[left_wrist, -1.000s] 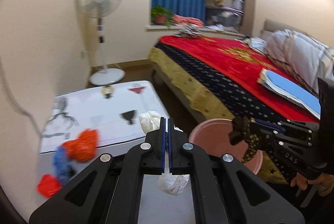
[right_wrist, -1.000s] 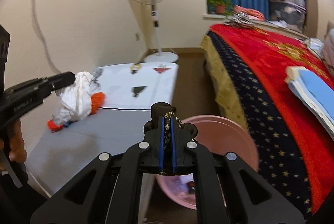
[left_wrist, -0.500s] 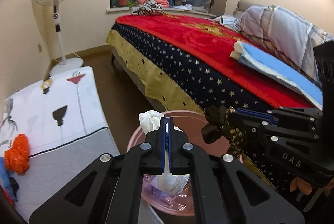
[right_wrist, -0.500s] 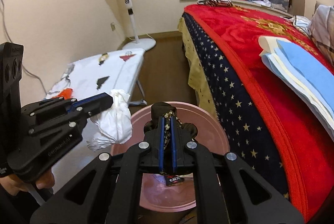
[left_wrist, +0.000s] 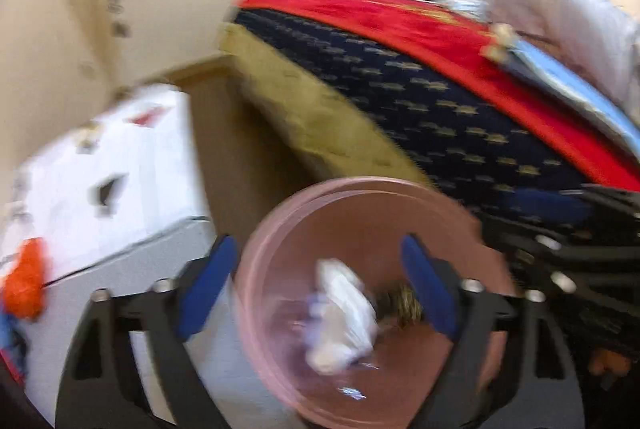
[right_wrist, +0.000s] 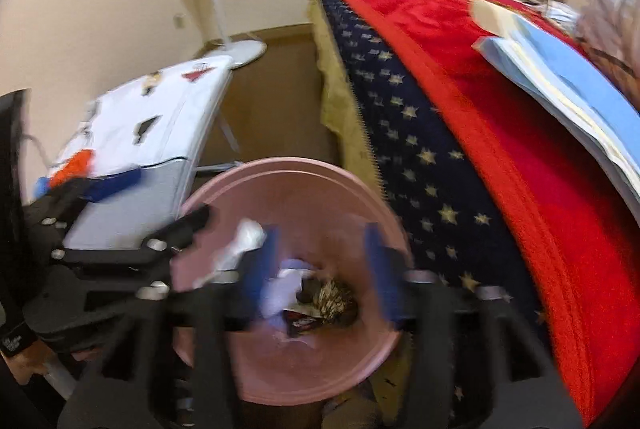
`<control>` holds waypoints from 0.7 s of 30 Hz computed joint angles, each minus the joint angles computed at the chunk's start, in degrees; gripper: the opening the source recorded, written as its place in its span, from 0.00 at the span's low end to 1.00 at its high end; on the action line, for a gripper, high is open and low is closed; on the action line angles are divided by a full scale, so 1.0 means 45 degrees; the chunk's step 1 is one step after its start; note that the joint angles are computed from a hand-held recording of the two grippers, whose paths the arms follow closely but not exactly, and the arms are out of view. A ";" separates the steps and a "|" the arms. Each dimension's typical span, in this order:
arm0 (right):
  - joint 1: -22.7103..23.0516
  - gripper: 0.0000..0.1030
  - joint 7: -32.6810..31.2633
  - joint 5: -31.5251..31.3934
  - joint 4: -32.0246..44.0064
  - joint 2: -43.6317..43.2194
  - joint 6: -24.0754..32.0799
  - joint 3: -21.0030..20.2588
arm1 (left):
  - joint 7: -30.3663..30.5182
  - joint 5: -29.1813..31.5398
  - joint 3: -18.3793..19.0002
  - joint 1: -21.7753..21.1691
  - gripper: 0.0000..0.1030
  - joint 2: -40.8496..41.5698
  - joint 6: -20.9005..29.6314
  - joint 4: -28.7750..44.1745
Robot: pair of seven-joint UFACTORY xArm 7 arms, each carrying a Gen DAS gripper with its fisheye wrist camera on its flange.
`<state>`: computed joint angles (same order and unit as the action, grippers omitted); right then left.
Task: Collect trash
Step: 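Carry both items over the wastebasket and open both tools to drop them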
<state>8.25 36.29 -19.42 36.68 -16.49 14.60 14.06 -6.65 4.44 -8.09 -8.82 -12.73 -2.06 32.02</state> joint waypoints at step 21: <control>-0.0043 0.95 0.3687 0.0993 -0.1766 -0.7612 -0.1053 0.3812 | 0.0199 -0.0459 0.1618 0.2136 0.93 -1.2667 0.5350 -0.4002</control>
